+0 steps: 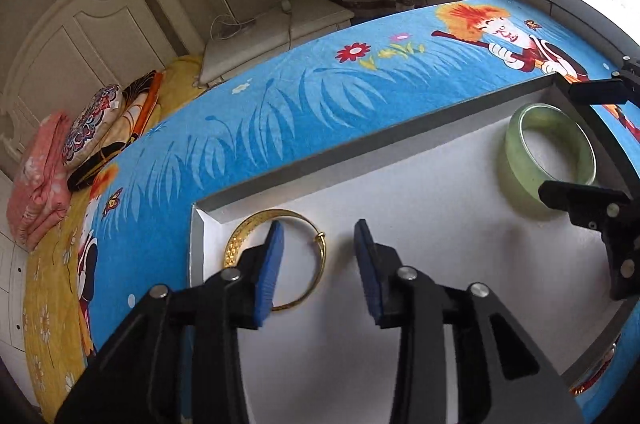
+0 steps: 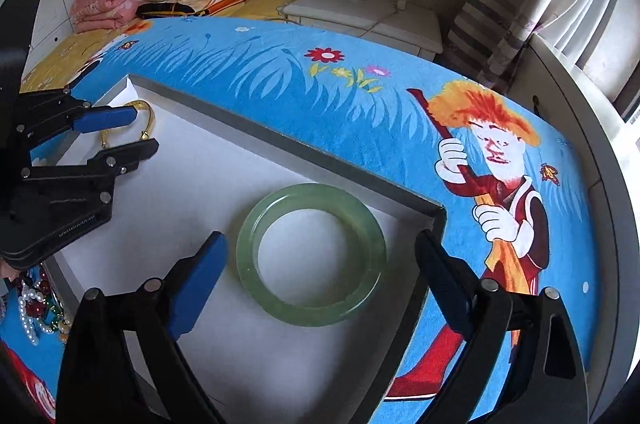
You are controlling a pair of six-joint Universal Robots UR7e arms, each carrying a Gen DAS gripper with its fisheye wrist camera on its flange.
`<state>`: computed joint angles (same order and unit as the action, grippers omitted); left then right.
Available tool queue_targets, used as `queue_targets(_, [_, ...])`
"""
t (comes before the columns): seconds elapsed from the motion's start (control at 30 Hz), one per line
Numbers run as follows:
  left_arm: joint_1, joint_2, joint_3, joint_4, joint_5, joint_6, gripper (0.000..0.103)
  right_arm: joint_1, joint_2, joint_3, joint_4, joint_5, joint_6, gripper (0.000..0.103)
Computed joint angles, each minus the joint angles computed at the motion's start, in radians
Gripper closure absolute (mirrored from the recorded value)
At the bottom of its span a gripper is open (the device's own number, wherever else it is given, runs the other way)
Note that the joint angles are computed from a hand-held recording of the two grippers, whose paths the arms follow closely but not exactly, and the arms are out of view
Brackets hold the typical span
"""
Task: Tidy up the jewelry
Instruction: 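Lower both bangles into the grey tray and open both grippers, then move the right gripper to the red rose ornament and grasp it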
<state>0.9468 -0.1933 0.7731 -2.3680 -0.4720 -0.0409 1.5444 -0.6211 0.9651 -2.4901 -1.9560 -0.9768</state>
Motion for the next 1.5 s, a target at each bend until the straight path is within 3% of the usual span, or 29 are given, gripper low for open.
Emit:
queue_targets(0.07, [-0.007,-0.040,0.071,-0.084,-0.029,0.019,0.041,-0.009,-0.043,0.035,0.007,0.065,0.014,0.010])
queue_targets(0.13, [-0.023,-0.102,0.179,-0.187,-0.054,0.020,0.036,-0.021,-0.110,0.119,-0.034,0.128,0.014,0.011])
queue_targets(0.2, [-0.045,-0.169,0.309,-0.337,-0.052,0.030,0.020,-0.039,-0.189,0.221,-0.075,0.196,0.011,0.011])
queue_targets(0.3, [-0.087,-0.248,0.496,-0.560,0.016,0.065,0.004,-0.072,-0.298,0.370,-0.104,0.284,0.013,0.011])
queue_targets(0.4, [-0.125,-0.302,0.650,-0.673,0.112,0.046,0.004,-0.102,-0.369,0.487,-0.142,0.307,0.019,0.011])
queue_targets(0.47, [-0.149,-0.328,0.740,-0.693,0.176,0.003,0.004,-0.117,-0.405,0.547,-0.150,0.320,0.032,0.011])
queue_targets(0.53, [-0.168,-0.367,0.826,-0.608,0.219,-0.135,0.004,-0.127,-0.435,0.600,-0.155,0.327,0.034,0.011])
queue_targets(0.63, [-0.190,-0.438,0.952,-0.470,0.212,-0.371,0.004,-0.132,-0.473,0.679,-0.179,0.324,0.007,0.011])
queue_targets(0.7, [-0.199,-0.466,1.015,-0.439,0.187,-0.457,0.004,-0.131,-0.491,0.723,-0.184,0.320,-0.017,0.012])
queue_targets(0.87, [-0.201,-0.475,1.083,-0.442,0.171,-0.524,0.004,-0.116,-0.496,0.788,-0.197,0.280,-0.048,0.021])
queue_targets(1.0, [-0.199,-0.445,1.091,-0.649,0.164,-0.381,0.004,-0.101,-0.487,0.811,-0.205,0.264,-0.054,0.027])
queue_targets(1.1, [-0.187,-0.459,1.090,-0.642,0.123,-0.387,0.004,-0.096,-0.478,0.789,-0.137,0.278,-0.021,0.027])
queue_targets(1.27, [-0.197,-0.428,1.077,-0.674,0.155,-0.328,0.004,-0.093,-0.441,0.720,-0.033,0.303,0.044,0.030])
queue_targets(1.4, [-0.197,-0.423,1.075,-0.705,0.150,-0.292,0.004,-0.098,-0.420,0.652,0.086,0.347,0.082,0.046])
queue_targets(1.5, [-0.196,-0.426,1.078,-0.724,0.142,-0.286,0.004,-0.097,-0.418,0.644,0.112,0.356,0.075,0.066])
